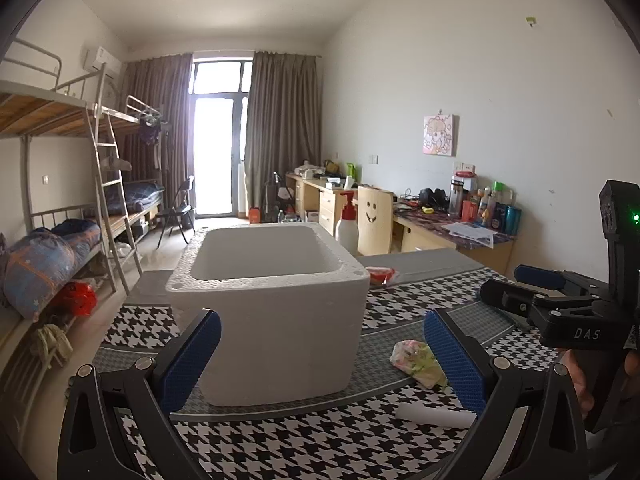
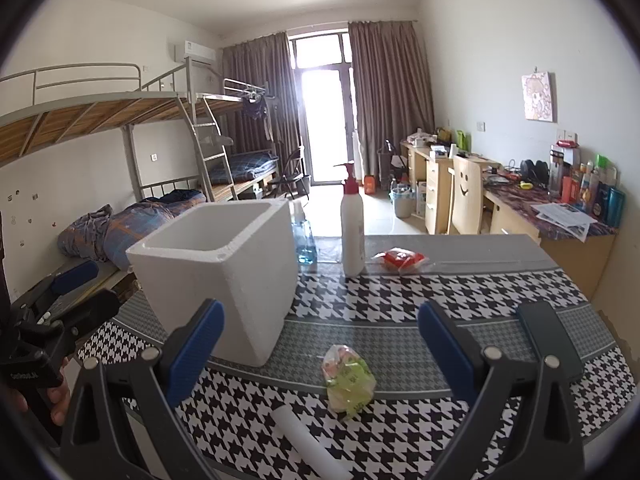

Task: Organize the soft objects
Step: 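Move both tools toward the pink-green packet and the white foam roll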

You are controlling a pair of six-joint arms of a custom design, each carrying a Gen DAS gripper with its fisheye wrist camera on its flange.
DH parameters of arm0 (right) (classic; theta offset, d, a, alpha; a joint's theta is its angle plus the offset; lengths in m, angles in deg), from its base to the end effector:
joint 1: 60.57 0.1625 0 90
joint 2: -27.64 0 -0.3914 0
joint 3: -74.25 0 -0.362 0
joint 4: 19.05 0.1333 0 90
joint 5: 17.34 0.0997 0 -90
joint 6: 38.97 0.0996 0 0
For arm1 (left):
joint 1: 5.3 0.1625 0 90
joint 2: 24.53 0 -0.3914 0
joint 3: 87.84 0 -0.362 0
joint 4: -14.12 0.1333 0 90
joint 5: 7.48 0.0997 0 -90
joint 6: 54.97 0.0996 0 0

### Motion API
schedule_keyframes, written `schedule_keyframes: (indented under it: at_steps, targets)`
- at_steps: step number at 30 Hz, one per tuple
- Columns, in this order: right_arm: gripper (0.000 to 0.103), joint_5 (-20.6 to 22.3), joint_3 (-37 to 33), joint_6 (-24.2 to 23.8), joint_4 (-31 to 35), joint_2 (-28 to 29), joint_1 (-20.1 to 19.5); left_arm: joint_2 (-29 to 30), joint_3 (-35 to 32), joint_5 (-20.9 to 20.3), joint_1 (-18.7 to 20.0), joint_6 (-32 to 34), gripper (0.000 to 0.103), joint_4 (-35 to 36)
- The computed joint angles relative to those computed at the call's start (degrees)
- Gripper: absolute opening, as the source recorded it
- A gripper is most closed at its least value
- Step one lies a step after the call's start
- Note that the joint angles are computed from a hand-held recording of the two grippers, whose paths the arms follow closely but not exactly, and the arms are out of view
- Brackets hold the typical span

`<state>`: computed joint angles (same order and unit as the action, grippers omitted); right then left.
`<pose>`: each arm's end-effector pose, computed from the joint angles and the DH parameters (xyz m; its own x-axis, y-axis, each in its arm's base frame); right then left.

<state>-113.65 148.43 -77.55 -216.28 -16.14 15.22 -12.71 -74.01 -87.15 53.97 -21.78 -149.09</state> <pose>-0.0566 -0.7221 0.3246 -0.7676 0.1341 0.6268 -0.5408 0.3895 -0.7456 -0.3039 -0.8070 -0.0669 -0.5755 0.6430 -0.5053 0.7885 0.2725 -0.5513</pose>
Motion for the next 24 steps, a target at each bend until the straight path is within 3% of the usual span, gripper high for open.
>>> schedule_keyframes:
  at_steps: [24]
  targets:
    - [0.099,-2.6,1.5,3.6,-1.8,-1.4,-1.8,3.9,-6.9,-2.9,-0.3,0.6,0.102,9.4]
